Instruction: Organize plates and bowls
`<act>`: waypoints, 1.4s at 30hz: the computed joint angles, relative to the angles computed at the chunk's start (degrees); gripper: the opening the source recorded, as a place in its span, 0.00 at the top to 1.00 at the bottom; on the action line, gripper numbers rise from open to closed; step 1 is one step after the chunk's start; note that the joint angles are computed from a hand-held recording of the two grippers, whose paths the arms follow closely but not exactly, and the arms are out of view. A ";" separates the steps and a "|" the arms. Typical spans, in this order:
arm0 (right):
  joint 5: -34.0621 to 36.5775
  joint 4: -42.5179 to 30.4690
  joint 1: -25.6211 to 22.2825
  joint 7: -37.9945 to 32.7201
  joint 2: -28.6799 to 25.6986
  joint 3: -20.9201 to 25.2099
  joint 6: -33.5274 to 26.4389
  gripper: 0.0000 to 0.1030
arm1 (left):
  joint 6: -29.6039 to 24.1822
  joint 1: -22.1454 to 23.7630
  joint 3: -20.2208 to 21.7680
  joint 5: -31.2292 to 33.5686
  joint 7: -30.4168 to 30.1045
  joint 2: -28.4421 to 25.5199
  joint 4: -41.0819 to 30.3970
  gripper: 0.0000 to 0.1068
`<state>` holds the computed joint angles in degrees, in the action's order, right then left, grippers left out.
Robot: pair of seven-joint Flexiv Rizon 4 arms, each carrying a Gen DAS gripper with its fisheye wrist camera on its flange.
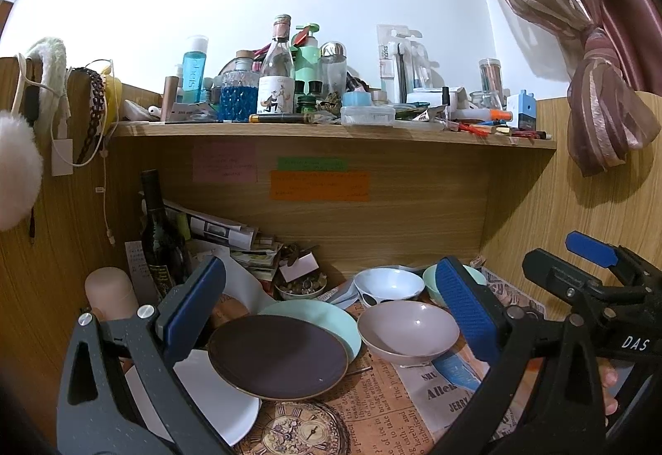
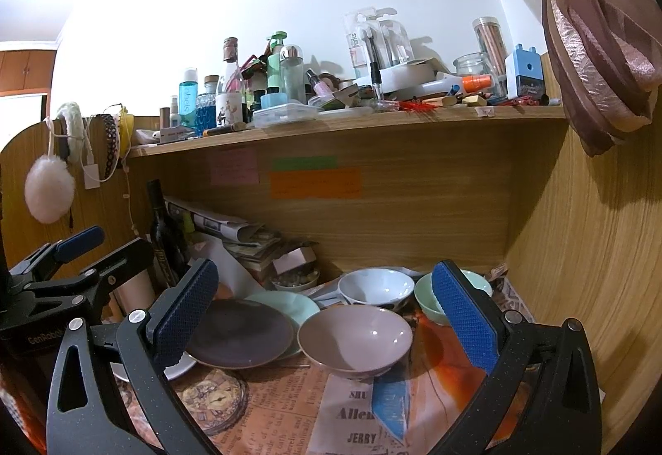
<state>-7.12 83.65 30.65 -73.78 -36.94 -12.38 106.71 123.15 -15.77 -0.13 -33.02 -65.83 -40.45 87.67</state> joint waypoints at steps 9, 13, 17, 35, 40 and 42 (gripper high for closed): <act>0.30 -0.08 0.19 -0.03 -0.07 -0.17 -0.03 0.00 | 0.03 -0.14 0.17 -0.06 0.01 0.02 0.03 0.04; 0.35 -0.07 0.28 -0.07 -0.10 -0.30 0.01 0.00 | 0.01 0.04 -0.04 0.18 -0.21 0.11 0.14 0.04; 0.33 -0.07 0.15 -0.08 -0.10 -0.12 0.06 0.00 | 0.07 -0.11 0.11 0.01 -0.10 0.04 0.08 0.04; 0.72 -0.01 0.80 -0.12 -0.12 -0.72 0.20 0.00 | 0.25 0.08 -0.13 0.24 -0.28 0.00 0.14 0.04; 0.69 0.02 0.61 -0.18 -0.07 -0.44 0.17 0.00 | 0.11 0.13 -0.07 0.25 -0.28 -0.07 0.05 0.04; 0.72 -0.06 0.68 -0.18 -0.11 -0.48 0.14 0.00 | 0.12 0.11 -0.09 0.26 -0.34 -0.02 0.06 0.04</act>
